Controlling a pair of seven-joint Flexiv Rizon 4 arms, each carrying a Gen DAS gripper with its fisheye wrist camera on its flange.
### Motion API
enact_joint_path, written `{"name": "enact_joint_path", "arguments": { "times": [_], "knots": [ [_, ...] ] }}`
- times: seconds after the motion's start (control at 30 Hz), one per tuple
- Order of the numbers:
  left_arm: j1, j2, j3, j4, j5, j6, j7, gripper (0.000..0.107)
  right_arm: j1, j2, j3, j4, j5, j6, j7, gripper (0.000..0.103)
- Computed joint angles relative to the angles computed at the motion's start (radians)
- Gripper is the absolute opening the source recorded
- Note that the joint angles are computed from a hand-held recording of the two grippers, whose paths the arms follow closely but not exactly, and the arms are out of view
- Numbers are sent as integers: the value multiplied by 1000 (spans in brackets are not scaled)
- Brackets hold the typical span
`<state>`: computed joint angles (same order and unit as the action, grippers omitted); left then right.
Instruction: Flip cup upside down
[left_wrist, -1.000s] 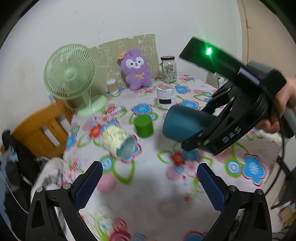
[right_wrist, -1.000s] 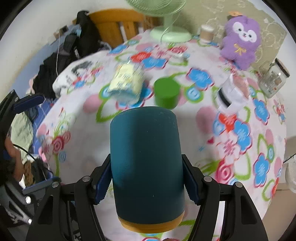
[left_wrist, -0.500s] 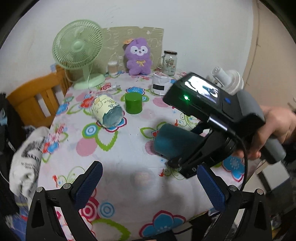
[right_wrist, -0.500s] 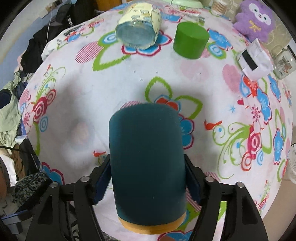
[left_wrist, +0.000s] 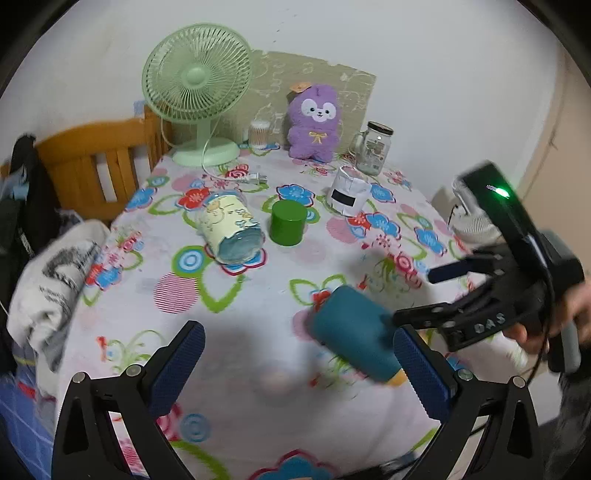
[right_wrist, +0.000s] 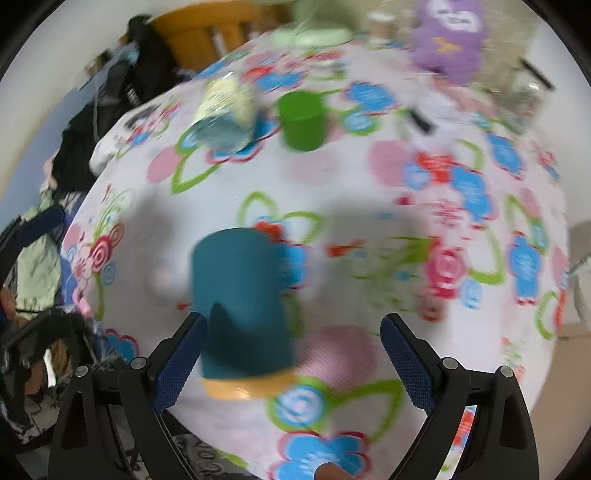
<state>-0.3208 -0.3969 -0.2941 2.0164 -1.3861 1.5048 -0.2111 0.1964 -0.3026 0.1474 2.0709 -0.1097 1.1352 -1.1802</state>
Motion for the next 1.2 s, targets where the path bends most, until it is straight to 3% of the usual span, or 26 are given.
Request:
{"name": "enact_joint_path", "arguments": {
  "times": [0.07, 0.1, 0.23, 0.4, 0.53, 0.67, 0.83, 0.93, 1.2],
  "knots": [
    [-13, -23, 33, -18, 120, -21, -160, 103, -24, 31, -4, 39, 24, 41, 3, 96],
    [-30, -42, 71, -35, 225, -43, -288, 103, -36, 43, -2, 56, 42, 60, 0, 96],
    [-98, -113, 194, -117, 480, -125, -629, 103, -82, 84, 4, 119, 114, 133, -16, 96],
    [-144, -195, 292, -235, 666, -262, -934, 103, -112, 82, 25, 152, 200, 192, -58, 96],
    [-127, -221, 280, -280, 747, -349, -1037, 103, -137, 66, 48, 155, 262, 217, -106, 96],
    [-133, -248, 292, -314, 848, -366, -1143, 103, -162, 54, 73, 150, 322, 237, -156, 96],
    [-114, -280, 288, -357, 936, -394, -1245, 91, -181, 51, 96, 155, 382, 250, -203, 96],
    [-51, -283, 215, -344, 927, -397, -1238, 74, -187, 52, 100, 158, 411, 257, -217, 96],
    [24, -243, 126, -307, 1015, -327, -1243, 70, -184, 55, 105, 159, 440, 273, -229, 96]
  ]
}}
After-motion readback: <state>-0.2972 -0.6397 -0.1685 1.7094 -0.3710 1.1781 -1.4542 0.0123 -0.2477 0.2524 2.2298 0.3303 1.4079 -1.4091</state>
